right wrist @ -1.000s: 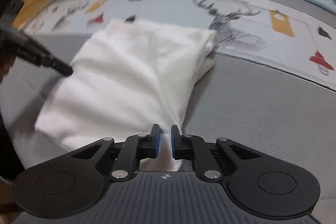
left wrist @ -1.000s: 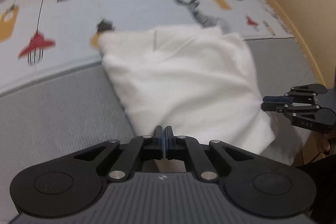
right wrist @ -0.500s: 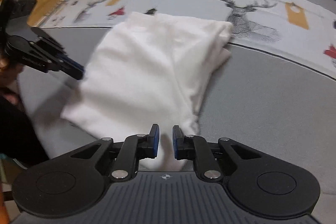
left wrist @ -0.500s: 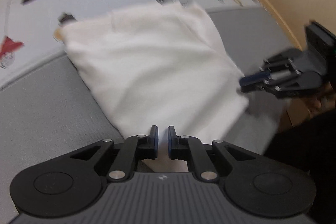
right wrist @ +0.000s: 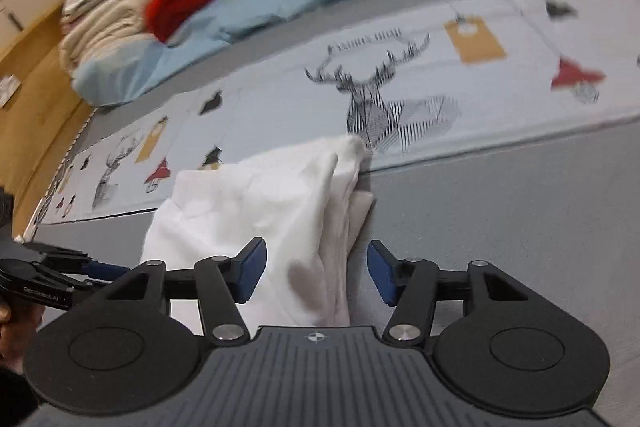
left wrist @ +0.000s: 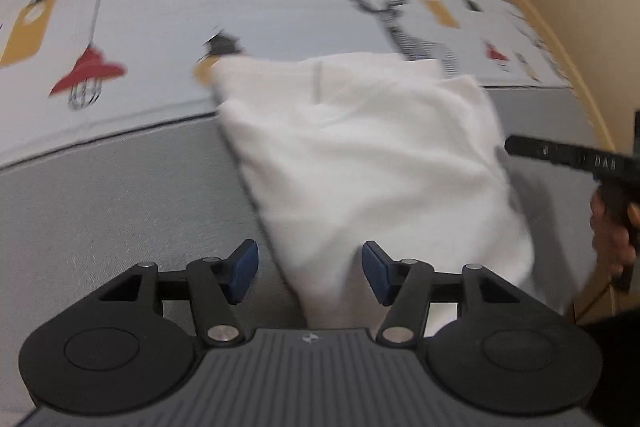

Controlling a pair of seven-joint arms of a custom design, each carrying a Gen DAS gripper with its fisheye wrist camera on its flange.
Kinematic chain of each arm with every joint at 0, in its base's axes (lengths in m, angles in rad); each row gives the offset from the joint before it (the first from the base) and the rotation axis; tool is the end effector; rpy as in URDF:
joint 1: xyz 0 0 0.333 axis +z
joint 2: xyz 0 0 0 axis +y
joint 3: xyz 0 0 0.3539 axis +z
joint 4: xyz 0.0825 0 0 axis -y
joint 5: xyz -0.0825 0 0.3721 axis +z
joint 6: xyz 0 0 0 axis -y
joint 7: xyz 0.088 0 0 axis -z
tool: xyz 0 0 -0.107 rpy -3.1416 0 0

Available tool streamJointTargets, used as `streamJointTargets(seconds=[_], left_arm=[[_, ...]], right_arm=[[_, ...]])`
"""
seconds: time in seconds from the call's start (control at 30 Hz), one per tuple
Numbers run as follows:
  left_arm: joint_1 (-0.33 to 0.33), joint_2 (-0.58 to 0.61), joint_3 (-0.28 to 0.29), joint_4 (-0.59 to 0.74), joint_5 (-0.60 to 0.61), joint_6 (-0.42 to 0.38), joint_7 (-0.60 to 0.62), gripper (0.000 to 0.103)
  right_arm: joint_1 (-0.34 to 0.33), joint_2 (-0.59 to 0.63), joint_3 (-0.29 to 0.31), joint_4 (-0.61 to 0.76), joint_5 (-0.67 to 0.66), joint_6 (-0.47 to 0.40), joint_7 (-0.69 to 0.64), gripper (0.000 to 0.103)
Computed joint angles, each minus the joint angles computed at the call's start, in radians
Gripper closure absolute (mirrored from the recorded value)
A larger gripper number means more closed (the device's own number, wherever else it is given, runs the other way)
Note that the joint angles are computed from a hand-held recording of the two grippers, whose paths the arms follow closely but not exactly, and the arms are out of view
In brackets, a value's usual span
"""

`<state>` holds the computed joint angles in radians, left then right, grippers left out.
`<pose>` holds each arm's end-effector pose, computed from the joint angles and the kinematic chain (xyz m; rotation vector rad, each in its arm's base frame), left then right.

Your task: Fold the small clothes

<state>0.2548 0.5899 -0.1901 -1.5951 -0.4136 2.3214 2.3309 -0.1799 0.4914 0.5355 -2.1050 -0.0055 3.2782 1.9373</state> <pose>0.7168 0.0634 0.3481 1.6889 -2.5246 0.6853 0.6111 0.1889 0.3414 -1.5440 1.8015 -0.1431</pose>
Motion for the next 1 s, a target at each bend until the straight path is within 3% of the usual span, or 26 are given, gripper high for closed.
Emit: streamJointTargets(seconds=[0.07, 0.2, 0.43, 0.5, 0.63, 0.67, 0.73, 0.77, 0.87, 0.97, 1.0], left_arm=[[-0.018, 0.013, 0.013, 0.012, 0.022, -0.002, -0.035, 0.037], [-0.016, 0.017, 0.007, 0.000, 0.022, 0.009, -0.049, 0.031], [-0.012, 0.056, -0.004, 0.031, 0.018, 0.012, -0.073, 0.023], [-0.005, 0.068, -0.007, 0.044, 0.008, 0.003, -0.087, 0.021], [0.009, 0.095, -0.021, 0.071, -0.030, 0.001, -0.120, 0.020], [0.013, 0.096, -0.027, 0.069, -0.042, 0.011, -0.118, 0.024], [0.034, 0.100, -0.051, 0.071, -0.075, 0.011, -0.088, 0.041], [0.037, 0.094, -0.056, 0.061, -0.084, 0.031, -0.069, 0.050], [0.049, 0.070, -0.072, 0.037, -0.128, 0.105, -0.017, 0.063], [0.065, 0.046, -0.091, 0.023, -0.195, 0.199, 0.008, 0.059], [0.068, 0.039, -0.097, 0.014, -0.211, 0.242, 0.028, 0.054]], right_arm=[[0.080, 0.023, -0.075, 0.058, 0.021, -0.068, 0.011, 0.045], [0.107, 0.078, -0.077, 0.136, 0.075, -0.162, -0.018, 0.042], [0.114, 0.102, -0.067, 0.161, 0.160, -0.174, -0.103, 0.040], [0.092, 0.111, -0.038, 0.159, 0.192, -0.161, -0.134, 0.046], [0.000, 0.149, 0.075, 0.151, 0.273, -0.123, -0.178, 0.061], [-0.040, 0.167, 0.121, 0.147, 0.286, -0.109, -0.188, 0.063], [-0.087, 0.192, 0.175, 0.142, 0.292, -0.085, -0.193, 0.068], [-0.102, 0.202, 0.193, 0.140, 0.289, -0.072, -0.188, 0.069], [-0.113, 0.217, 0.214, 0.141, 0.260, -0.025, -0.159, 0.073], [-0.170, 0.280, 0.311, 0.143, 0.170, 0.113, -0.148, 0.074], [-0.156, 0.283, 0.308, 0.150, 0.165, 0.152, -0.155, 0.073]])
